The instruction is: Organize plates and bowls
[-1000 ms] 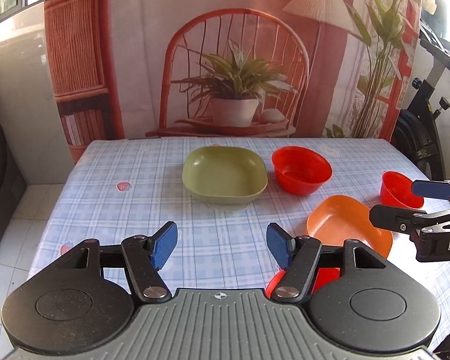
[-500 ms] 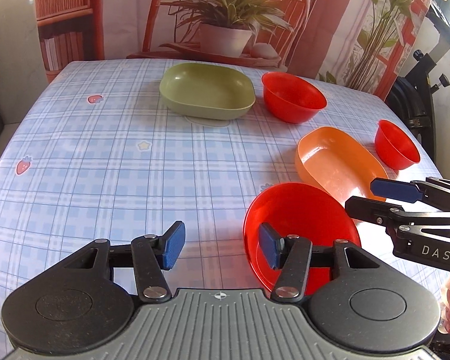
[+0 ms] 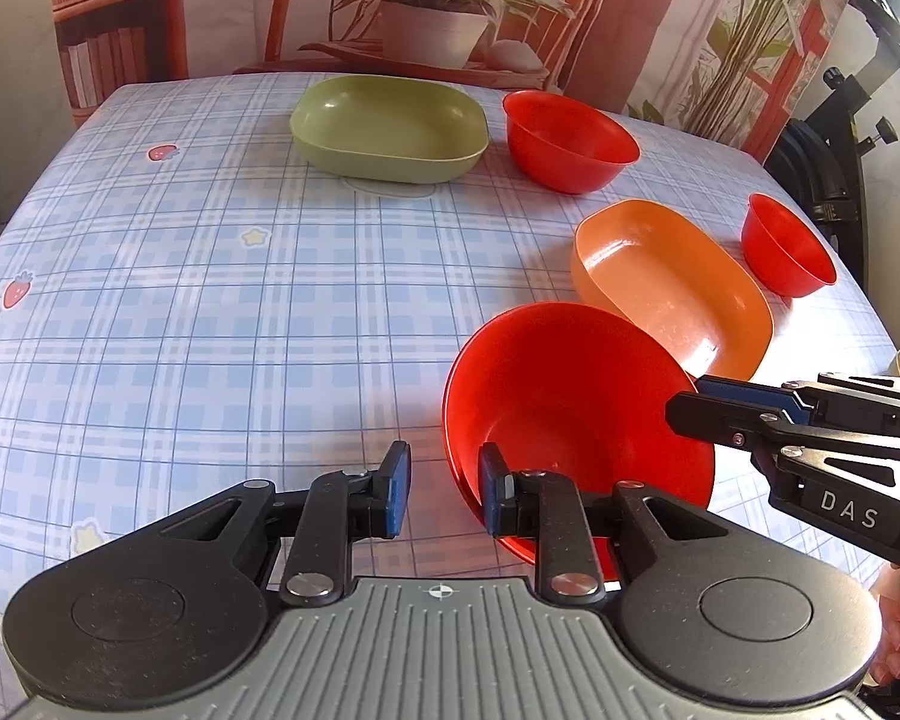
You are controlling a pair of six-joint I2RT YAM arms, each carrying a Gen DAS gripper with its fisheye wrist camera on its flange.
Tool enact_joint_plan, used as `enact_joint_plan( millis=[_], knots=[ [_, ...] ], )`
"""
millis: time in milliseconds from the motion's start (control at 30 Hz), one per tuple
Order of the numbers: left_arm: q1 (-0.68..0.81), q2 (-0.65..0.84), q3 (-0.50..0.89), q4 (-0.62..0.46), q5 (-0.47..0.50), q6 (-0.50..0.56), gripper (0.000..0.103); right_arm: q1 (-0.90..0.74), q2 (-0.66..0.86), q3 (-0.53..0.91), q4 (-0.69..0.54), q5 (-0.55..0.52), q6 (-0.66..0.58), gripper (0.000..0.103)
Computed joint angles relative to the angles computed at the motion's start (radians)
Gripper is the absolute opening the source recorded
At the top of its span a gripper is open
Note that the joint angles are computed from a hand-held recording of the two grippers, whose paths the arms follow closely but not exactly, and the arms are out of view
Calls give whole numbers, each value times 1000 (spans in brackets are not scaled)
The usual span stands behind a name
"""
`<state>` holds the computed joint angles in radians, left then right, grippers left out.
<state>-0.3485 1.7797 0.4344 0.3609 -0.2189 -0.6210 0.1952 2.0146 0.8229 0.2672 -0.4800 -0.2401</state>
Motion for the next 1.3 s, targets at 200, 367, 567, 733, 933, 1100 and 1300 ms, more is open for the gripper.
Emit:
enact_joint_plan(
  millis=[200,367,567,733,933,1100,1300],
  knots=[
    [-30,-5,-13,25,-26,-2,16,-2,-2,-19,23,-18,9,8],
    [-38,-11,-26,43,-33,1,12,-2,-4,-34,39,-24,21,8],
    [-61,-26,-42,54,-59,7,12,-8,-5,-45,53,-30,40,8],
    [-59,-64,-55,43,-71,21,12,-19,-21,-57,67,-55,48,8],
    [-49,-150,6,-55,-76,116,12,-57,-58,-49,91,-89,96,8],
    [-50,-164,140,-158,-91,205,12,-113,-77,-6,118,-110,146,8],
    [-81,-71,349,-223,-100,287,13,-199,-54,57,176,-131,193,8]
  ],
)
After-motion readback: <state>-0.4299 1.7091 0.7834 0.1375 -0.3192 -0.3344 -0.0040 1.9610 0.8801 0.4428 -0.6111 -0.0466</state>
